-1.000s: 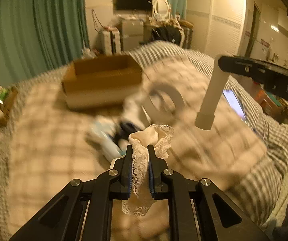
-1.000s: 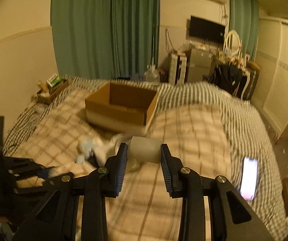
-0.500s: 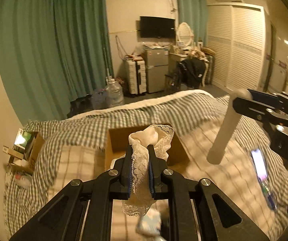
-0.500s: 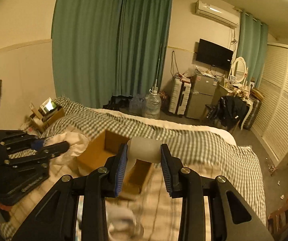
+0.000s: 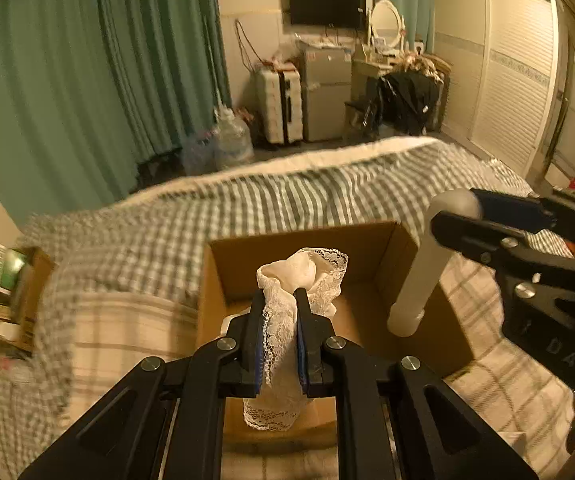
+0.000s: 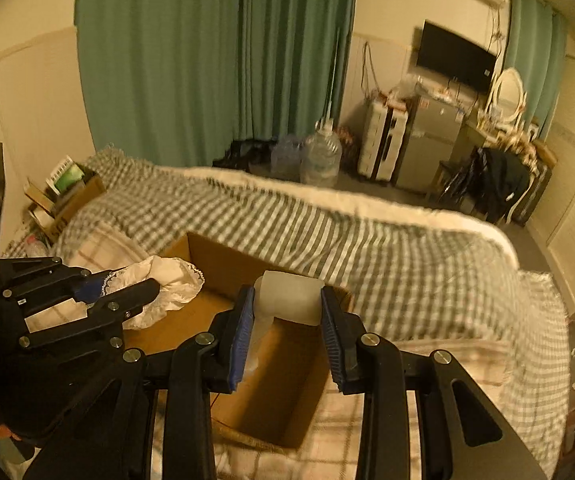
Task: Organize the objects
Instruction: 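Lower the tube and lace cloth into the cardboard box while opening both tools, then move both tools back from the box to the pile of items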
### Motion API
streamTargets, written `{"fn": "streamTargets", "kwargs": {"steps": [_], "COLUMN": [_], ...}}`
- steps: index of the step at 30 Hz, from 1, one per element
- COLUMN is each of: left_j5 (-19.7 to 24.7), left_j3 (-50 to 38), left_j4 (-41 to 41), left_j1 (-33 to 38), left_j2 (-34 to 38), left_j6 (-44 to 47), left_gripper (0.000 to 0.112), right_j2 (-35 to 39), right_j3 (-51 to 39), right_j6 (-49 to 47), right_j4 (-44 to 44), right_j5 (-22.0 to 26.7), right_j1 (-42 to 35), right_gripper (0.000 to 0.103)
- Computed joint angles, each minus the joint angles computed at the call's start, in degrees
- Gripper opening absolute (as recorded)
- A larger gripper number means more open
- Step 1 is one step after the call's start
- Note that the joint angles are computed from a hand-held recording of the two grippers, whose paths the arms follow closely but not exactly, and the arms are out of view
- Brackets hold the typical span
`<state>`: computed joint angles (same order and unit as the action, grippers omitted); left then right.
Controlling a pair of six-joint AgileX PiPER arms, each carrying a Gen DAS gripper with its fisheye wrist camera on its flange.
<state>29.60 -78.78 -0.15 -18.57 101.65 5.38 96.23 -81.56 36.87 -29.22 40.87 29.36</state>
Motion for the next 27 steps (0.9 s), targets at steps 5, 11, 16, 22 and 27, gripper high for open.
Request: {"fn": "streamTargets", "kwargs": {"steps": [5, 11, 16, 22, 27], "left_j5": [-0.38, -1.79, -0.72, 3.12, 5.37], "left_j3": [-1.98, -0.69, 5.14, 12.98, 22.75], "left_j4": [-1.68, 3.70, 6.90, 11.28, 22.46], "left_j1": [0.62, -0.51, -1.38, -2.50, -7.23], "left_j2": [4.79, 2.55, -5.92, -18.01, -30.84], "left_j6": [1.66, -4.16, -7.75, -13.68, -26.72], "left_gripper": [0.028, 0.088, 0.103, 0.103, 0.103], "right_j2": [1.93, -1.64, -9.41, -24.06, -33.89], "right_j3": [3.76, 6.72, 8.98, 13.76, 16.11], "right_j6": [-3.69, 1.78, 3.09, 4.74, 15.33], "right_j4": [5.40, -0.18, -1.28, -3.10, -13.73], "right_j5": [-8.31, -9.96, -3.90, 5.81, 19.89], "right_j1": [-4.10, -4.47, -3.27, 2.33, 17.13], "right_gripper": [0.049, 0.075, 0.083, 0.092, 0.103]}}
